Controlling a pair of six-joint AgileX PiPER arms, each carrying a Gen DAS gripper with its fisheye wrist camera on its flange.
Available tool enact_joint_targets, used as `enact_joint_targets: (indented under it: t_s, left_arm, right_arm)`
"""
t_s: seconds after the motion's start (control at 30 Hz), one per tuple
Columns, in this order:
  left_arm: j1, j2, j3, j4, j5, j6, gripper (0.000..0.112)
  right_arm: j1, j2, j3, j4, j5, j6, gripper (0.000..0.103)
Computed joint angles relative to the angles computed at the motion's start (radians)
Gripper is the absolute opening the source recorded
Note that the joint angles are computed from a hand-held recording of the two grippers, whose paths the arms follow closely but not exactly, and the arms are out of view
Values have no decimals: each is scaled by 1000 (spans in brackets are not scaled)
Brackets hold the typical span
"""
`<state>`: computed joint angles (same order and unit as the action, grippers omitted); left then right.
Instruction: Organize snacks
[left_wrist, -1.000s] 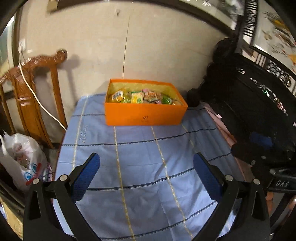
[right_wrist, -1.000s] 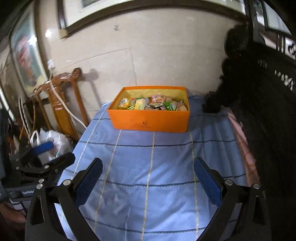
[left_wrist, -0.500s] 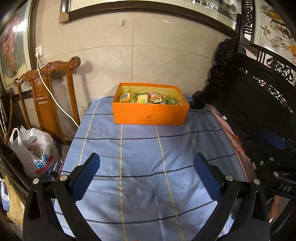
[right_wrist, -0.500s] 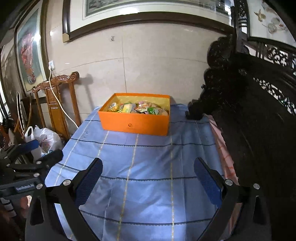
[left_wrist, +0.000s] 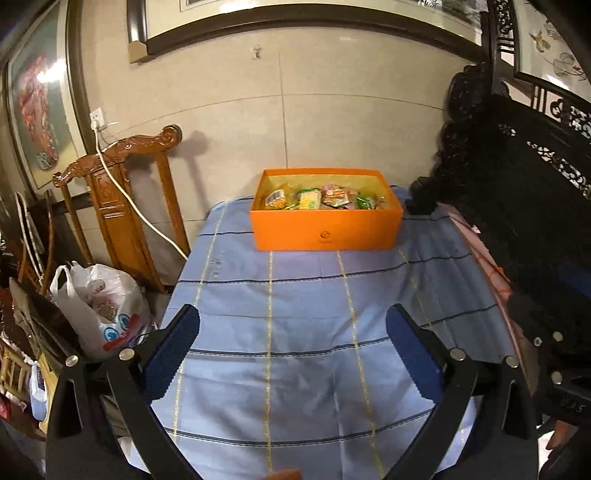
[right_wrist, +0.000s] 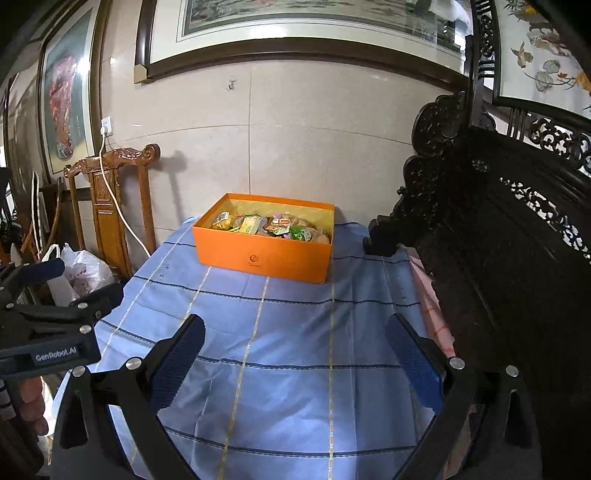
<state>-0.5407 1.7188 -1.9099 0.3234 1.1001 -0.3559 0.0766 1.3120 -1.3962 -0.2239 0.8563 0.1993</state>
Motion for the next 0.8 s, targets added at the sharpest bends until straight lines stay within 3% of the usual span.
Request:
enact_joint_targets:
  t_s: [0.13,0.27,0.37,0.43,0.8]
  left_arm:
    - [-18,-23,38,62,-21,-36,99]
    - [2,-40,56,8,-40,-14,99]
    - [-32,-74,115,105,-82,-79,99]
    - [-28,-89,132,88,-98,-64,99]
    - [34,-41,63,-26,7,-14,99]
  right_arm:
    - [16,4,1,-44,15,32,99]
    - [22,7,2,-54,28,41,99]
    - [27,8,3,-61,32,41,99]
    - [27,7,5,-59,35,39,99]
    - [15,-9,20,-44,30,21,99]
